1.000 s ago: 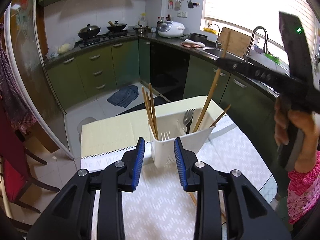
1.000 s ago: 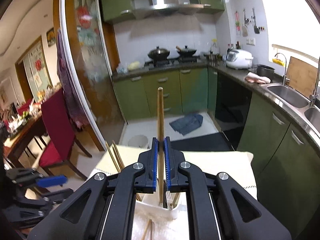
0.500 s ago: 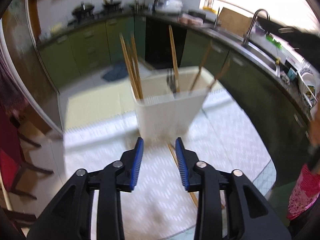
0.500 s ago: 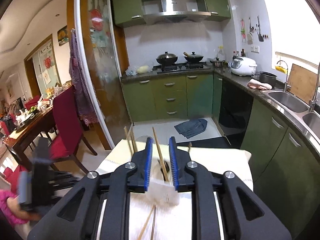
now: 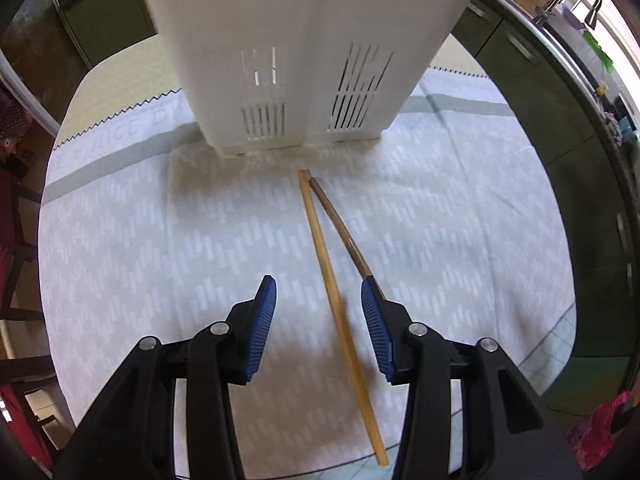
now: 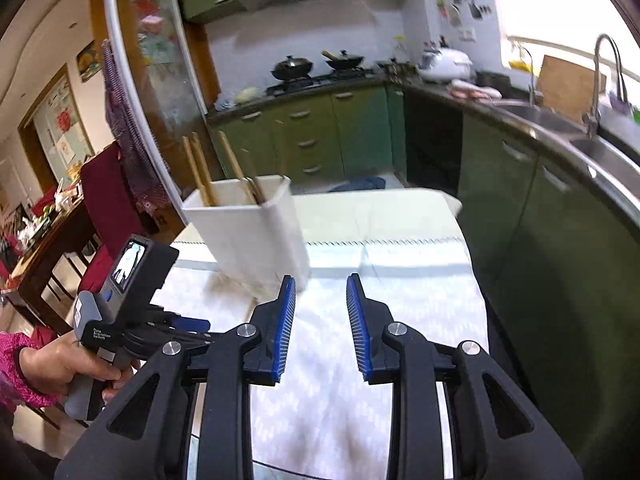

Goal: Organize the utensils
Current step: 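Lower the left tool and grasp one of the last two chopsticks, then grasp the last loose chopstick with the right tool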

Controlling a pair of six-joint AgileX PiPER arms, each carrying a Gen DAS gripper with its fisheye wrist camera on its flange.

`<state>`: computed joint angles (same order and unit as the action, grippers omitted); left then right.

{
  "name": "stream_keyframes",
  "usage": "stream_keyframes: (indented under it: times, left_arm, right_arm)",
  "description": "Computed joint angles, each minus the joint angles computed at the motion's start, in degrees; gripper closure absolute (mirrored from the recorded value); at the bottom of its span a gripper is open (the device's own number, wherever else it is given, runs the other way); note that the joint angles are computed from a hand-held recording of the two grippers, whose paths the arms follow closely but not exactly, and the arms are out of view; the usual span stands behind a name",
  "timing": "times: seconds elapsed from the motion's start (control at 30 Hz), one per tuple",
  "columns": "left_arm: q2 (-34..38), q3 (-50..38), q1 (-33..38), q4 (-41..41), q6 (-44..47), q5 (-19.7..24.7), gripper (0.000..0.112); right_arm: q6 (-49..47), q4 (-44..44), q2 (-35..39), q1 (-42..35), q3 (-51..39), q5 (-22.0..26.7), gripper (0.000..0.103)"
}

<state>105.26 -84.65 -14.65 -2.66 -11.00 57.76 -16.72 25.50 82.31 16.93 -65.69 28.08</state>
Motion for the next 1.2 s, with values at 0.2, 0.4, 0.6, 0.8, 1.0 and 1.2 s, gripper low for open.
stream_keyframes:
  times: [0.2, 0.4, 0.6, 0.8, 1.0, 1.2]
  left_arm:
    - [4.3, -4.0, -1.8, 3.0, -3.6, 2.9, 0.072]
    - [6.1, -5.3, -2.9, 4.1, -4.9, 3.7, 0.083]
    - [6.3, -5.3, -2.9, 4.2, -3.2, 3.8, 0.103]
    - [1.2, 2.3, 0.8, 3.8, 2.7, 1.1, 0.106]
    - [-3.0, 8.7, 6.8, 3.2, 7.7, -1.3, 0.106]
    - [-5.1, 11.7, 11.1, 1.9, 11.4, -2.8, 0.106]
  right_arm:
    - [-7.6, 7.1, -1.4, -4.6, 3.3, 0.2, 0.076]
    - [-6.9, 6.0, -0.7, -4.4, 1.5, 1.6, 0.076]
    - [3.6, -5.3, 4.3, 3.2, -3.9, 3.1, 0.071]
    - [13.2, -16.4, 16.5, 12.4, -11.8, 6.8, 0.071]
    - [16.2, -19.7, 29.9, 18.0, -22.0, 11.7, 0.071]
    - [20.6, -23.5, 38.8, 20.7, -32.7, 17.4, 0.071]
